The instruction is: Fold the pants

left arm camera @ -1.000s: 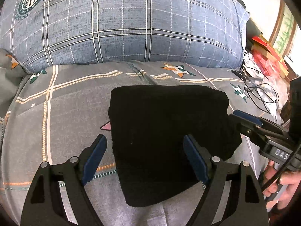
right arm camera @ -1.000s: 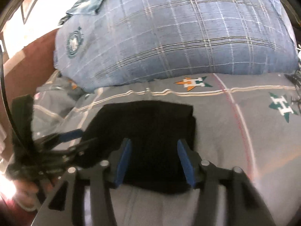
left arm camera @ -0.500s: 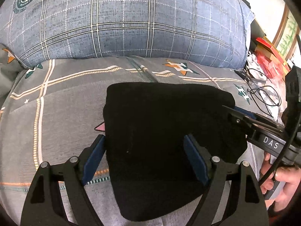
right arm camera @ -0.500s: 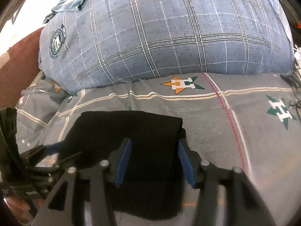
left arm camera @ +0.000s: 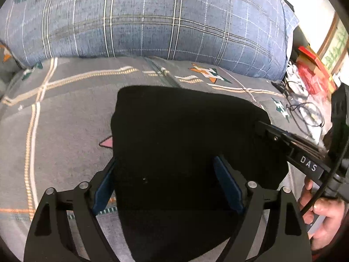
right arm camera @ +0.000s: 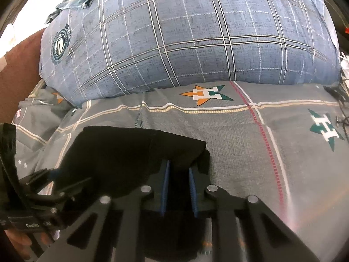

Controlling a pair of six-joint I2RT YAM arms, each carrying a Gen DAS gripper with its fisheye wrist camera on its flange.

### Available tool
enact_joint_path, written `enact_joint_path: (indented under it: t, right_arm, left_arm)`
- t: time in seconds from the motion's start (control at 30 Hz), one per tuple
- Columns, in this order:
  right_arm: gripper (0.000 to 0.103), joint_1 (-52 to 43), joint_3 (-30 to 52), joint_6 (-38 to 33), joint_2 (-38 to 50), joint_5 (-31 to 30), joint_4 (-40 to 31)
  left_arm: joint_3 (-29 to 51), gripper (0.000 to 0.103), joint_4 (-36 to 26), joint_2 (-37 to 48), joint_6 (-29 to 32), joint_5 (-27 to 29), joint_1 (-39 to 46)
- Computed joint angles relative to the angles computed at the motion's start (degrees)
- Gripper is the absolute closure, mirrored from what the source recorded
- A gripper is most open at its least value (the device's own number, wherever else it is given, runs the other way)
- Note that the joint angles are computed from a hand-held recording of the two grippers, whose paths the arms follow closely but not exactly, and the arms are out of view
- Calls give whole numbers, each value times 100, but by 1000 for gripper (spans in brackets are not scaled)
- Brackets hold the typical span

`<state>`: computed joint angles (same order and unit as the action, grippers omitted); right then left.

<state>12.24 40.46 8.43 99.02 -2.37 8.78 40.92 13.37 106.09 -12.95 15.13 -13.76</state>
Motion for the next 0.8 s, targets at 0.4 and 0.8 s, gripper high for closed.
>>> enact_joint_path:
  t: [0.4,0.8]
  right_arm:
    - [68,-212,-464,-58,-777,-211,-315]
    - [59,-484,-666,123,-886,-761,-284]
  left_arm:
    - [-295,17,-269,-693,108,247,355]
    - [-199,17,-298,-463,94,348,552]
